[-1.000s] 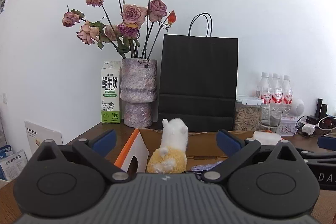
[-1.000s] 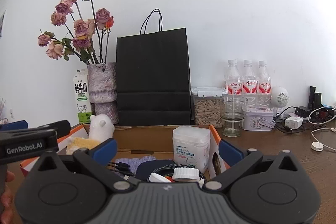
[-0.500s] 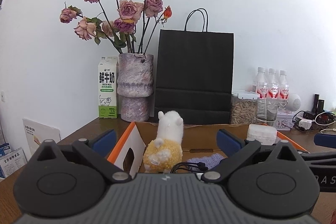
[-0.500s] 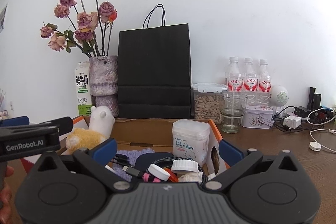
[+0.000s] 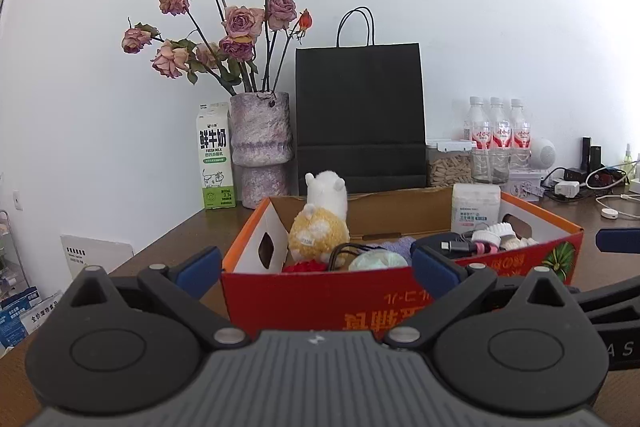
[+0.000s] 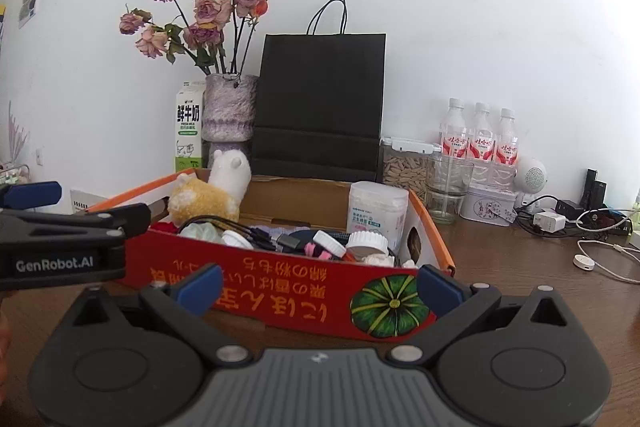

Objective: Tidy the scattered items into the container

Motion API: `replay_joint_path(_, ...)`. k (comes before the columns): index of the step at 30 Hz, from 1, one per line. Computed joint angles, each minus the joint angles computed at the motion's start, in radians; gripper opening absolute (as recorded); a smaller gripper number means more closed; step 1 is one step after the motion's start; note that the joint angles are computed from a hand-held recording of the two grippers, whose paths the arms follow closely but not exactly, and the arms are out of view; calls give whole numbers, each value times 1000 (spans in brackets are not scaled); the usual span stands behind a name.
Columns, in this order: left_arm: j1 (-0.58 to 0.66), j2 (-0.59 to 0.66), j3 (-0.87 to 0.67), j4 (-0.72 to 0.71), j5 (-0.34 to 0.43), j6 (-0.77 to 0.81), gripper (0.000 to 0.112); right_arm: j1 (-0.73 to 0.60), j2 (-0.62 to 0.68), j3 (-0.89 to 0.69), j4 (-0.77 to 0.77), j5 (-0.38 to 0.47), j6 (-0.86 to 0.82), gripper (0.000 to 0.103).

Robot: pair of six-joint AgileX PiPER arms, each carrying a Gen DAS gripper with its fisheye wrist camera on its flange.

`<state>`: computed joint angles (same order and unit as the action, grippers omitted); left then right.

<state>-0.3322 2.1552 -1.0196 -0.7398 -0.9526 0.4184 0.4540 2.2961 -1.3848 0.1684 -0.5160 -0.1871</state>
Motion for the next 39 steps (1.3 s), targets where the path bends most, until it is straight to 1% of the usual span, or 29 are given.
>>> replay_joint_path(4, -28, -36, 90, -6, -27, -43, 103, 12, -57, 111, 1, -26, 6, 103)
replay_joint_path(7, -52, -59, 146, -29, -48, -51, 103, 23, -97, 200, 10, -71, 5, 103)
replay_joint_path(9, -66, -80, 183, -38, -61, -59, 103, 22, -129, 257, -7, -96, 34, 103)
replay_joint_path(12, -87, -123, 248, -43, -75, -81, 103, 27, -180, 331, -7, -106, 60, 103)
replay_joint_path(16, -129, -190, 313, -113, -54, -40, 103, 34, -255, 420, 6, -85, 89, 103)
replay_joint_path(18, -140, -224, 336, -140, -29, -22, 103, 39, -291, 458, 24, -73, 91, 103)
replay_joint_path(21, -143, -268, 368, -157, 8, -16, 103, 34, -335, 500, 11, -48, 124, 103)
replay_joint_path(30, -145, -343, 410, -189, 87, 7, 103, 57, -401, 535, 54, 8, 92, 103)
replay_joint_path(39, -148, -349, 409, -206, 99, 26, 103, 63, -399, 525, 57, 23, 85, 103)
